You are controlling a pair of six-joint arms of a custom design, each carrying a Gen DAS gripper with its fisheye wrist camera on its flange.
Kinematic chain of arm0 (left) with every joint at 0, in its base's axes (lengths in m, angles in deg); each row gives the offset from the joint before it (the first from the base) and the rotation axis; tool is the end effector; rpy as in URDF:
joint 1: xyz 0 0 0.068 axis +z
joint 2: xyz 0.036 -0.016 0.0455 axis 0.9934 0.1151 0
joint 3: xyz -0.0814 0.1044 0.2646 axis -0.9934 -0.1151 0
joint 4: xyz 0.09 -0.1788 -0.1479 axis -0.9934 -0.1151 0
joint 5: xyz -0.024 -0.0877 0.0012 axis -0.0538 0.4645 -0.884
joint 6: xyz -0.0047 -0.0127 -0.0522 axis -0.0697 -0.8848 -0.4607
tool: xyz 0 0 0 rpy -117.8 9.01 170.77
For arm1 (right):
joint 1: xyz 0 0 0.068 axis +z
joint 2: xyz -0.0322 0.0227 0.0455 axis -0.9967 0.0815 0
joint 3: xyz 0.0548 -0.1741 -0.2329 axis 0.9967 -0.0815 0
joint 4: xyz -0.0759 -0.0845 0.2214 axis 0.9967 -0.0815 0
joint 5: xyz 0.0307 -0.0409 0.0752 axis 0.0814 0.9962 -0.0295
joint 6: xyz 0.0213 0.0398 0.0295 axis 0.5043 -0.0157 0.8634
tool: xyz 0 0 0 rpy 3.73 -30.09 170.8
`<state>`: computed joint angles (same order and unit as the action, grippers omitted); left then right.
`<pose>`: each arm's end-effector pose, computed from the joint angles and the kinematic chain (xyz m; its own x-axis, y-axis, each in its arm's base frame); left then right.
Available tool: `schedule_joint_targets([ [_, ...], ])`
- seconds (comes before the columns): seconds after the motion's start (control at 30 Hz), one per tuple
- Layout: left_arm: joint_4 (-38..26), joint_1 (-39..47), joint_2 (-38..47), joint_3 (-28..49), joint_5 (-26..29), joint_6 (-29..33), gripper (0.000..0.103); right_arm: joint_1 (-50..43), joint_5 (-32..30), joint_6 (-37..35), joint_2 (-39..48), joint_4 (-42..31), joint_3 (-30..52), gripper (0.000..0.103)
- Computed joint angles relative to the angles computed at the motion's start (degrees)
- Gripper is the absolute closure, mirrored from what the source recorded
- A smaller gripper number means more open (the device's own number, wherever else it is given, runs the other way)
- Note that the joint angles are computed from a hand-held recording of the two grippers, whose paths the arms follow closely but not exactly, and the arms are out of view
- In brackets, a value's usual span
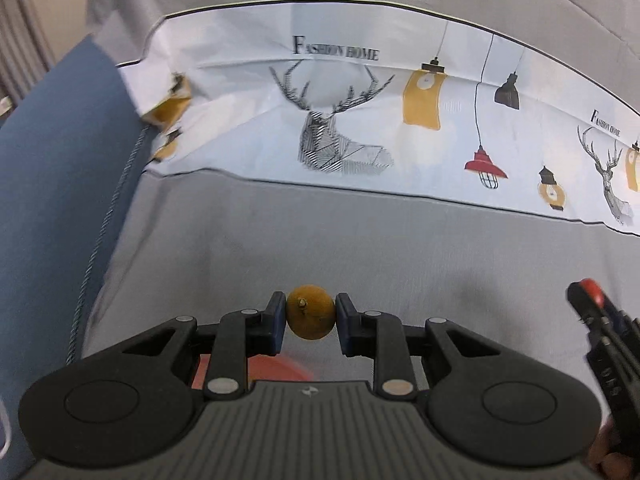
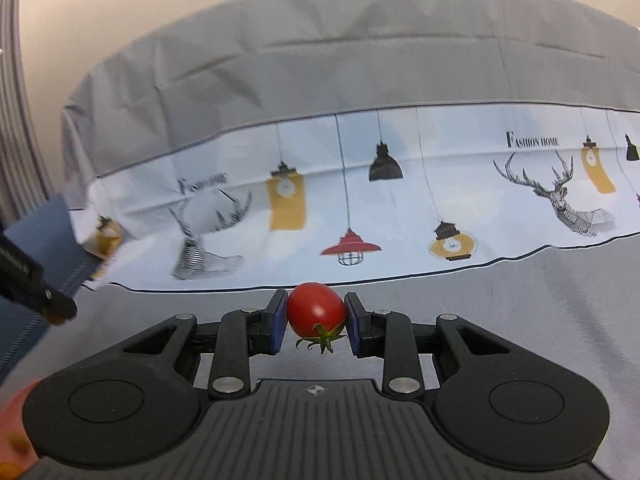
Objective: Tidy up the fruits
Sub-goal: 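Carry the yellow and red tomatoes toward the pink plate with both tools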
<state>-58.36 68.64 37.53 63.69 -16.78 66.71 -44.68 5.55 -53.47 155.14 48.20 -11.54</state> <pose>0.3686 -0.0927 0.2476 -0.8570 0.0836 -0.5084 0.0768 0.9965 0.0345 0.2438 0.1817 0.1495 -0.3978 0.2479 -0.8834 0.0897 0.9687 0.2315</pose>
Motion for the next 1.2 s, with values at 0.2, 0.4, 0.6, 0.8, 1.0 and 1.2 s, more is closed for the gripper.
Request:
schedule_joint_targets([
  [0.2, -1.51, 4.53, -12.9, -9.25, -0.12, 0.7, 0.074, 9.83, 5.02, 5.45, -7.14, -10.39, 1.59, 0.072],
  [0.4, -5.97, 10.74, -25.63, -15.8, -0.36, 2.52, 0.074, 21.09, 8.76, 9.21, -9.67, -20.29, 6.98, 0.072],
  [0.6, -13.19, 17.71, -36.24, -19.88, 2.64, 6.63, 0.074, 31.71, 10.11, 13.17, -9.31, -30.63, 13.09, 0.072],
  [0.8, -20.1, 24.91, -46.85, -23.76, 6.74, 12.84, 0.074, 40.88, 12.2, 20.33, -7.21, -41.41, 19.34, 0.072],
  [1.0, -27.34, 32.41, -56.26, -27.18, 12.12, 20.0, 0.074, 46.72, 15.95, 24.39, -5.05, -50.18, 24.3, 0.072],
  [1.2, -32.39, 38.08, -62.7, -28.45, 16.0, 24.69, 0.074, 50.22, 20.54, 26.33, -4.97, -55.38, 27.12, 0.072],
])
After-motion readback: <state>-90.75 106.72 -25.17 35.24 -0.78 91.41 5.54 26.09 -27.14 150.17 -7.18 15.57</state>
